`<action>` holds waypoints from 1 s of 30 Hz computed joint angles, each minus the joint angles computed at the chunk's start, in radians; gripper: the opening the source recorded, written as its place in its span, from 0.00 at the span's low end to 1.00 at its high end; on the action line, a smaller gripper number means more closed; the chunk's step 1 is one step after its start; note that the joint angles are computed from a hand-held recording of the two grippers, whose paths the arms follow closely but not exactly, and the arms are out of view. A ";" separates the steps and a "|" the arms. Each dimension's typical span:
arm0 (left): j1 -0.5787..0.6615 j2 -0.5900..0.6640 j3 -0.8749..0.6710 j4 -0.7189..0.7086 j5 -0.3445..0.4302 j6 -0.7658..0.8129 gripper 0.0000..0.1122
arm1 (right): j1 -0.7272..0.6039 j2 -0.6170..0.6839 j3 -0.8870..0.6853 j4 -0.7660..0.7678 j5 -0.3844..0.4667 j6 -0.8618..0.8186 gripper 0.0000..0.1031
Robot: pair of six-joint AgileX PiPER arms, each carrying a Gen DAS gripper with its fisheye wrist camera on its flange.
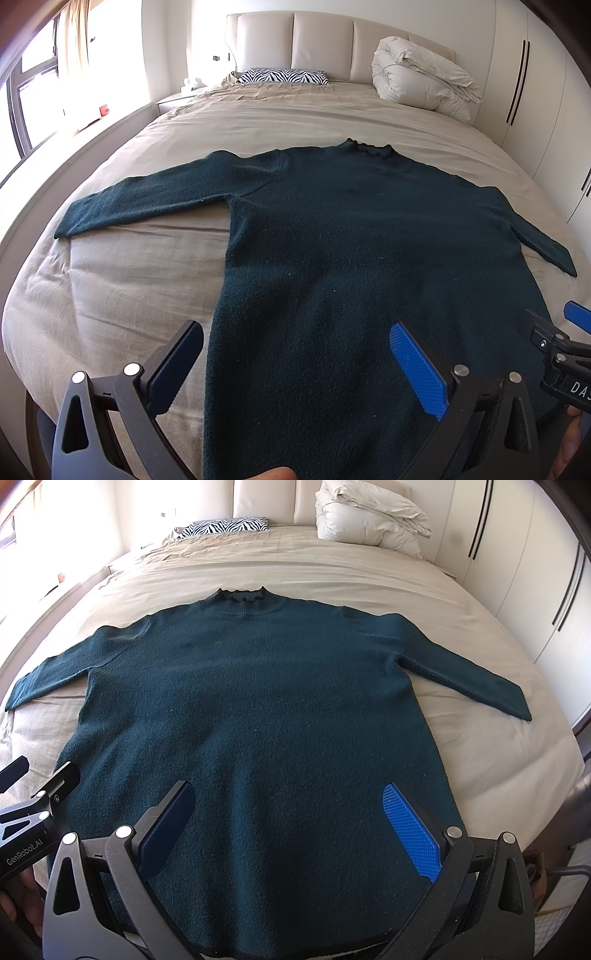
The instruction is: Fold small clothes
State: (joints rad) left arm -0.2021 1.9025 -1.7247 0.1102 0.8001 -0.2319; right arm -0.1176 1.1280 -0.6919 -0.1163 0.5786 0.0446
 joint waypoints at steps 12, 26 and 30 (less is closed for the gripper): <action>-0.003 -0.003 0.009 -0.002 -0.001 -0.005 0.92 | 0.000 0.004 0.004 0.001 -0.006 0.001 1.00; 0.136 0.018 -0.018 -0.346 -0.012 0.230 0.92 | -0.020 0.013 -0.001 0.075 -0.023 -0.068 1.00; 0.266 0.056 -0.067 -0.579 0.000 0.337 0.92 | -0.072 0.032 -0.032 0.285 0.000 -0.255 1.00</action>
State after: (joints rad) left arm 0.0643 1.9584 -1.7914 -0.4692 0.8003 0.1055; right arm -0.1901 1.1602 -0.7242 0.1691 0.5787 -0.2105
